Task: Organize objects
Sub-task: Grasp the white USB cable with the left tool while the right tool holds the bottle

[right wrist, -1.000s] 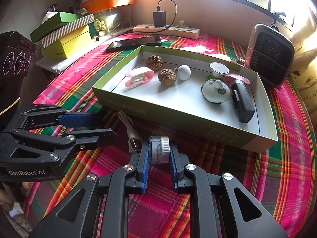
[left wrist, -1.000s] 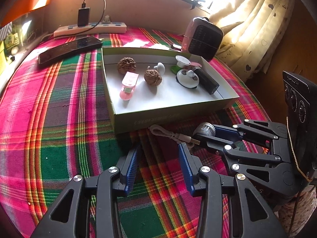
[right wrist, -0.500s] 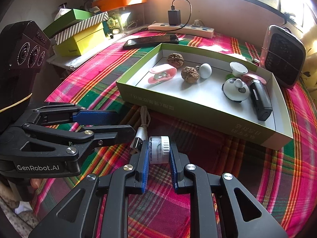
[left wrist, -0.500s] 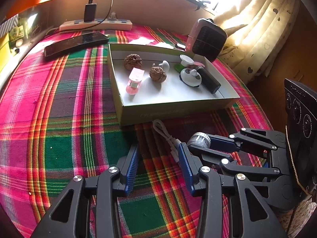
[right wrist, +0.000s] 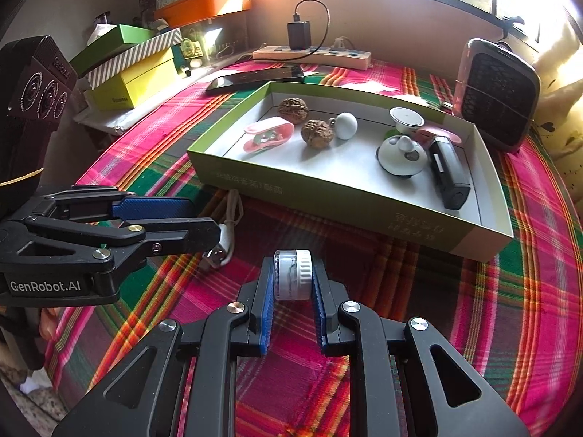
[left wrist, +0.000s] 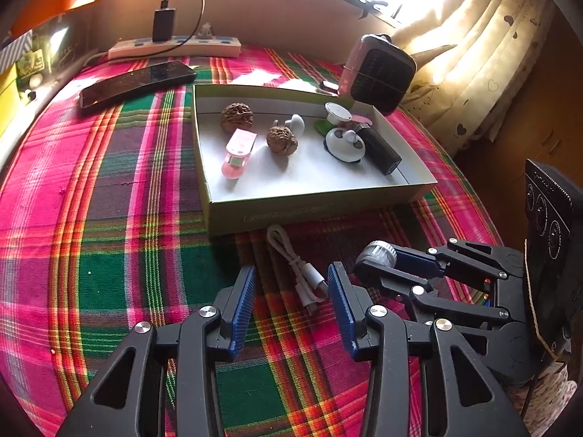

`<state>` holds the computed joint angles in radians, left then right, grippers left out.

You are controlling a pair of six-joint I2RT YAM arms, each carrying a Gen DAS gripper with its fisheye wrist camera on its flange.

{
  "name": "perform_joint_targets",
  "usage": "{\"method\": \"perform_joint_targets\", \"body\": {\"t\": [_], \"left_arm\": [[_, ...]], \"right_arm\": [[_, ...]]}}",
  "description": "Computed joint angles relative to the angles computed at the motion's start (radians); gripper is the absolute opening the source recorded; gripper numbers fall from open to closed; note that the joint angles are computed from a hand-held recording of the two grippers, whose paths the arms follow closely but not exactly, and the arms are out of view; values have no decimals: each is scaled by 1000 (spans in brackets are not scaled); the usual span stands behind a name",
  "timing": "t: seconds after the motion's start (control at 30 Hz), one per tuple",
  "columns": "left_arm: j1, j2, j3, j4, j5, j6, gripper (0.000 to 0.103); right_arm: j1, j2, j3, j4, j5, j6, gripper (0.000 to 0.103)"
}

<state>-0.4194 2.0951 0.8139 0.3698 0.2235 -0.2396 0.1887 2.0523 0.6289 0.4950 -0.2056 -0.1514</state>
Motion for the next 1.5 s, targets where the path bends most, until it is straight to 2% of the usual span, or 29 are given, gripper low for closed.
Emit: {"method": "perform_joint_targets", "body": {"t": [0.07,0.17,0.27,0.37,0.47,0.57,1.03,1.2,1.37,1.5], "left_arm": [[-14,5,11,-17,-17,-3,39],[-53,-5,10,-23,-99,-2,39],[-70,-5,21,-42,-115,-3,39],[-100,-4,27,-52,-193,-1,39],[-104,7,42,-74,-194,-20,39],[-125,13,50,-85,-249,-22,39],[-158,25,62,-96,-324,-28,39],[-157,24,62,-99,-330,-26,34],[-151,24,68,-110,-344,-24,24],[-141,24,66,-104,-336,-25,22]], "right_arm": [[-11,-2,-8,11,-1,-1,20],[-30,-3,-15,21,-10,-3,20],[-42,-3,-21,30,-15,-5,20],[-49,-7,-31,42,-8,-12,20],[-57,-6,-36,52,-7,-17,20],[-65,1,-35,59,-5,-17,20],[-74,5,-32,67,-8,-18,20],[-72,8,-31,68,-4,-18,20],[-70,8,-33,70,-3,-17,20],[-70,7,-34,71,-2,-17,20]]}}
